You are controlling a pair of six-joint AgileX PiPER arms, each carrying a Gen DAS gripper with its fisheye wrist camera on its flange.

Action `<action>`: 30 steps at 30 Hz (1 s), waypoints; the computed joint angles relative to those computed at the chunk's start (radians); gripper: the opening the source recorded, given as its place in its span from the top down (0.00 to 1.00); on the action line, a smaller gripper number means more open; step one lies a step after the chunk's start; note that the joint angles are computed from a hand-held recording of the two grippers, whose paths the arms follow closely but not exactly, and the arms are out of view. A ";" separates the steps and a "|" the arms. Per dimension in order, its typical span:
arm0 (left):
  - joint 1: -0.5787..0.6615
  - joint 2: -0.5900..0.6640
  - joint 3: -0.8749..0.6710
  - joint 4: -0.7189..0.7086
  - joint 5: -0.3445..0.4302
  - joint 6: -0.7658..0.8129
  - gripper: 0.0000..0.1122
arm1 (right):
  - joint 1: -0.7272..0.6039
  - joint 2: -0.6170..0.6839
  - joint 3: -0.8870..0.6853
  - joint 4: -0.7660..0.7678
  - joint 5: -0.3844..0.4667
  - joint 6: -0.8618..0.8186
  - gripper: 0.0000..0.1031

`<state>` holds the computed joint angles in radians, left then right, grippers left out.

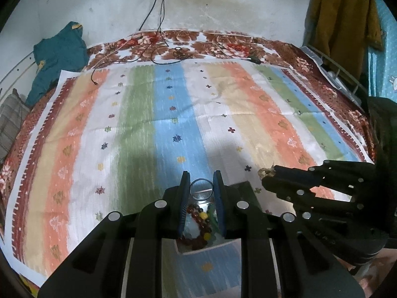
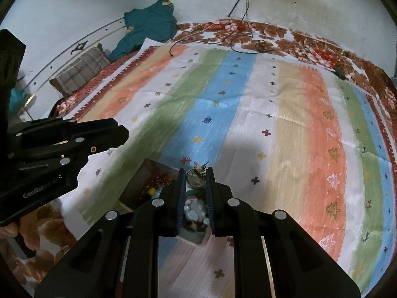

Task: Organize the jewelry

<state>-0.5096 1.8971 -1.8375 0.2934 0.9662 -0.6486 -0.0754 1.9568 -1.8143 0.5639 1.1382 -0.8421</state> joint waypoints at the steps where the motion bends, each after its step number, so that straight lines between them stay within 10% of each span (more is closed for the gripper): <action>1: -0.004 -0.008 0.010 0.000 -0.003 -0.008 0.83 | 0.000 -0.006 0.009 0.001 0.000 -0.003 0.84; 8: -0.018 -0.015 0.026 -0.002 0.010 -0.037 0.82 | -0.003 -0.007 0.021 0.006 0.032 -0.006 0.81; 10: -0.016 -0.023 0.034 0.010 0.003 -0.064 0.73 | -0.003 -0.017 0.036 -0.002 0.023 -0.009 0.64; 30: -0.128 -0.220 0.300 0.181 -0.034 -0.293 0.28 | -0.155 -0.192 0.260 0.141 -0.013 -0.152 0.26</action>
